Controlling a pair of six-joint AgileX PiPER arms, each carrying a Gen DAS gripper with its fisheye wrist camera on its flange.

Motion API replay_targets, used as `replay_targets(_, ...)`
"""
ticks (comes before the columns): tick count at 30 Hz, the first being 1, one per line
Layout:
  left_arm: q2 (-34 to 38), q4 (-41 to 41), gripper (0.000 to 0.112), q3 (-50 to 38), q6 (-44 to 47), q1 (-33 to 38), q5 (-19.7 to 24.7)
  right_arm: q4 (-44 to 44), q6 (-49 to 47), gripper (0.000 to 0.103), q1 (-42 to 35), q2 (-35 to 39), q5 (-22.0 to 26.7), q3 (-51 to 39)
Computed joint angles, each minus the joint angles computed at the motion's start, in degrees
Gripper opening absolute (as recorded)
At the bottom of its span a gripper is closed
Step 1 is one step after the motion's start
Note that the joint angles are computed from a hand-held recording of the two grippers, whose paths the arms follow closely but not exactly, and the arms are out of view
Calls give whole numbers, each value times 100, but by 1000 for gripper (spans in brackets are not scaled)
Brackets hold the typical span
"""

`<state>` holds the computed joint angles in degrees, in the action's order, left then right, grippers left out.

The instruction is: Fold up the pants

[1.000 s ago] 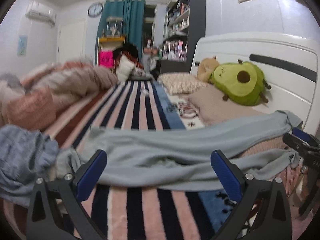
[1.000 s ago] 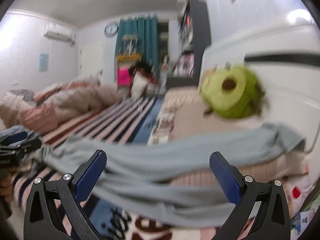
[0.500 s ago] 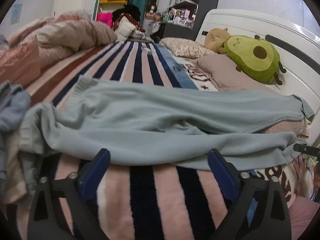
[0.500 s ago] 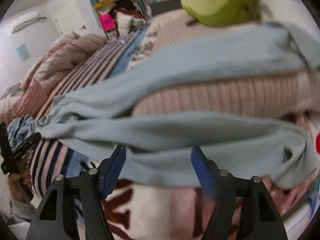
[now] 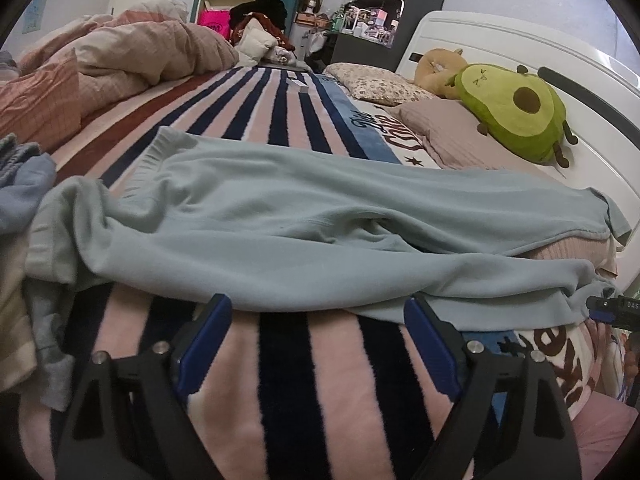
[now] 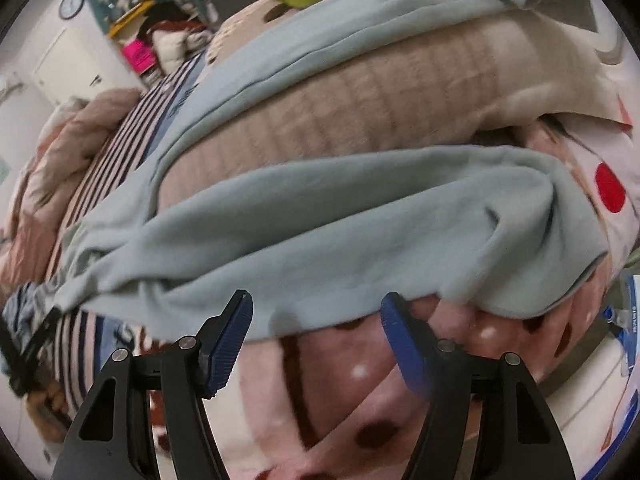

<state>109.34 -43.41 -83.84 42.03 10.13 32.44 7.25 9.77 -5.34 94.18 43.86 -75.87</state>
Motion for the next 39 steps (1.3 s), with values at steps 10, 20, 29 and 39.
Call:
replay_targets(10,114,53,86,-123,-121,269,409,-1323,1109,11,412,276,-352,-187)
replay_targets(20,693,155,60,-726,-565,237,899,115,-55,8,-23,-85,-314,163)
replay_targets(29,1599,461,61,-2183,-1674,167,1059,274,-358,26,-8,-345,157,386)
replay_targets(39,1412,403,11,-2211,-1560,190,1144,244,-302,30,56,-330,14,433)
